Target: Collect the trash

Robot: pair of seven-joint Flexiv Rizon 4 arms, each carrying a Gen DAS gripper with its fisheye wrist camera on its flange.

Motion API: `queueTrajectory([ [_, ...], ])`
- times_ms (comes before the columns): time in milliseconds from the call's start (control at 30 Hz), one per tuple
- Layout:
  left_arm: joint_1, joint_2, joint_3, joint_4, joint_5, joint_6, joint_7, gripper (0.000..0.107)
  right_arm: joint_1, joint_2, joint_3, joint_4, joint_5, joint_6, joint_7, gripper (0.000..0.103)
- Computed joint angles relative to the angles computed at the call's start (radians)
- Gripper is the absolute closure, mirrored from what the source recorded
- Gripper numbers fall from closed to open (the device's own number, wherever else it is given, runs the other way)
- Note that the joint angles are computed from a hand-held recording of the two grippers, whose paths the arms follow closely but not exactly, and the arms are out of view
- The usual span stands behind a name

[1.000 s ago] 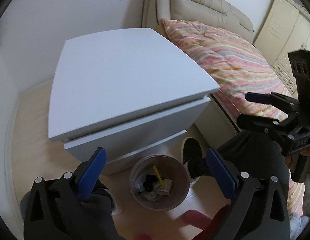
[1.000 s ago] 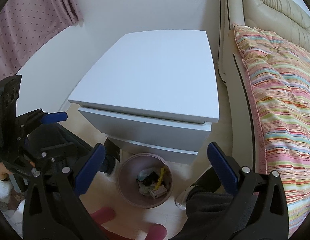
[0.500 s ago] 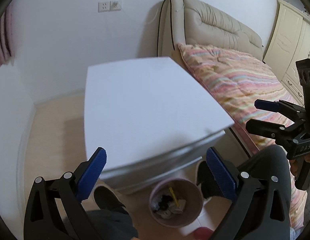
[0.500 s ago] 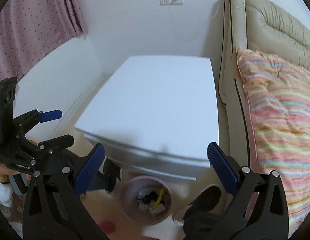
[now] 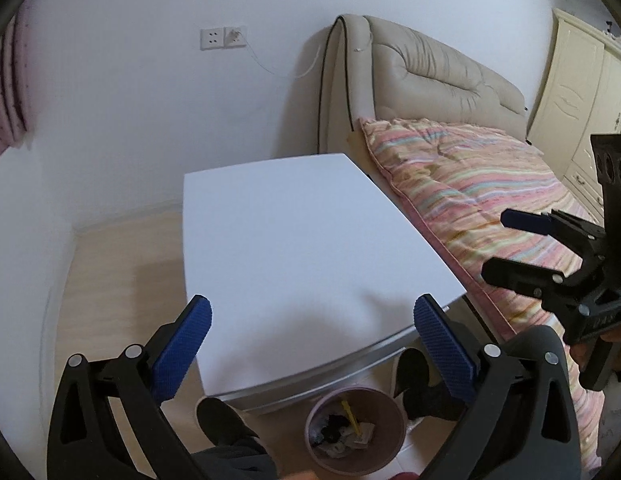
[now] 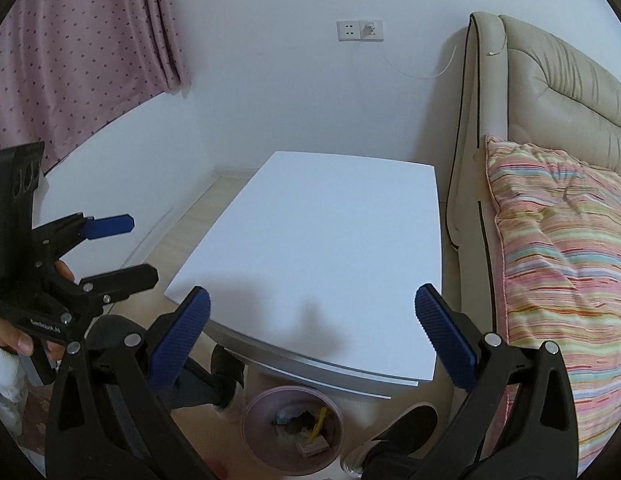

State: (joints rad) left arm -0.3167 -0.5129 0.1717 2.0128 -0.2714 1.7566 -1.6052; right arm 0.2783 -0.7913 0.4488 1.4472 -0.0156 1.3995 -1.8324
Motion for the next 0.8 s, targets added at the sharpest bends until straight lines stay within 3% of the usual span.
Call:
queueTrajectory([
  [100,0.06,0.012,-0.063,0.014,0.013,0.016,0.005,0.01,-0.002,-0.002,0.005,-0.004,0.0,-0.006,-0.007,0.003],
  [300,-0.031,0.0,0.036,0.003,-0.016,0.004,-0.009,0.01,-0.005,-0.007,0.012,-0.022,0.012,-0.025,-0.026,0.003],
  [400,-0.002,0.007,0.005,0.005,-0.01,0.002,-0.007,0.01,0.0,-0.005,0.007,-0.023,0.015,-0.027,-0.031,0.003],
  [800,0.001,0.007,0.008,0.0,-0.001,-0.006,-0.017,0.01,0.007,0.0,-0.002,-0.023,0.025,-0.026,-0.04,0.003],
])
